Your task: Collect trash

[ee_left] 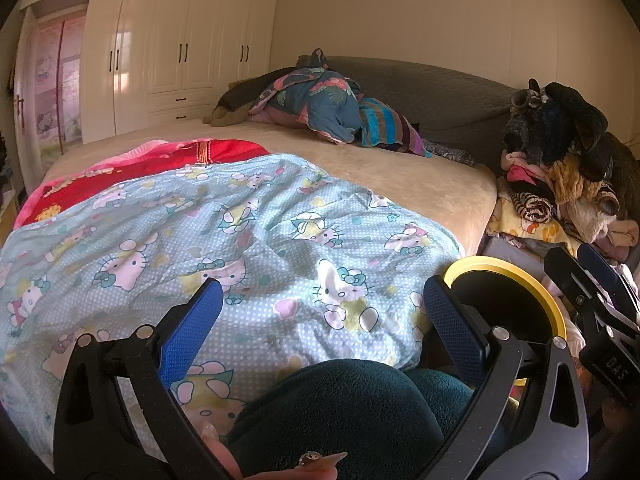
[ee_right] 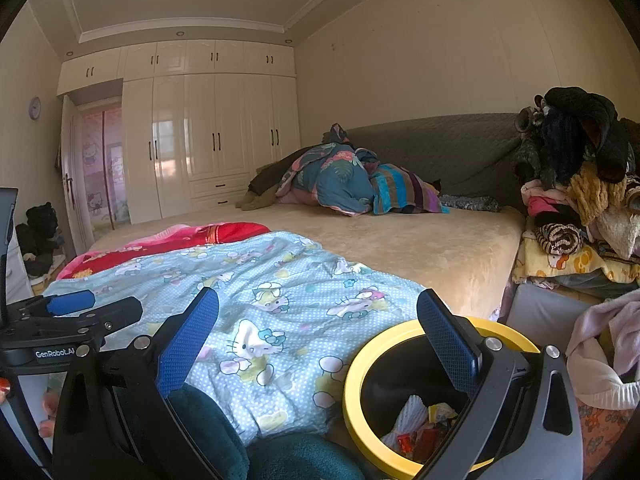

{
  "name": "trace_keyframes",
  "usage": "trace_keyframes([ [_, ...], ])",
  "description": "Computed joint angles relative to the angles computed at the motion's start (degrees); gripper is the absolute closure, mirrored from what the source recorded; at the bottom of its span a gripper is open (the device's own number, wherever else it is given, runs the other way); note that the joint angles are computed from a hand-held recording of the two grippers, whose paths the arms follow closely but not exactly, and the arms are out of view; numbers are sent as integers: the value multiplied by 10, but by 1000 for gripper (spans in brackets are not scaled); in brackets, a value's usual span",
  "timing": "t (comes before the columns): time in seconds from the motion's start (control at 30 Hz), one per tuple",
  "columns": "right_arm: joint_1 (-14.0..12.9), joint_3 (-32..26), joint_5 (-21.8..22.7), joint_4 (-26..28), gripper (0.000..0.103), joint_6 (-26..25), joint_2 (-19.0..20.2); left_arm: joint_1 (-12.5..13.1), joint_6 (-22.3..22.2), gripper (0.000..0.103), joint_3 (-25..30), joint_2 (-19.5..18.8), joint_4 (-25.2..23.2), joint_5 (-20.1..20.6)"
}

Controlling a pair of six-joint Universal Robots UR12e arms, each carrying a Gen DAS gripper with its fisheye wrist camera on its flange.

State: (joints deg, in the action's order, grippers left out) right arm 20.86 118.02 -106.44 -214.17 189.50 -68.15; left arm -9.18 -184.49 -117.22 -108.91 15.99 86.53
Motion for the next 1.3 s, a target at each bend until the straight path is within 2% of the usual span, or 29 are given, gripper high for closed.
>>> trace_keyframes([
  [0.77,0,0,0,1,6,0,0,0,-2,11,-1,0,1,1],
  [1.3,-5,2,8,8,6,7,-2,2,-11,11,4,4,-18,-3],
])
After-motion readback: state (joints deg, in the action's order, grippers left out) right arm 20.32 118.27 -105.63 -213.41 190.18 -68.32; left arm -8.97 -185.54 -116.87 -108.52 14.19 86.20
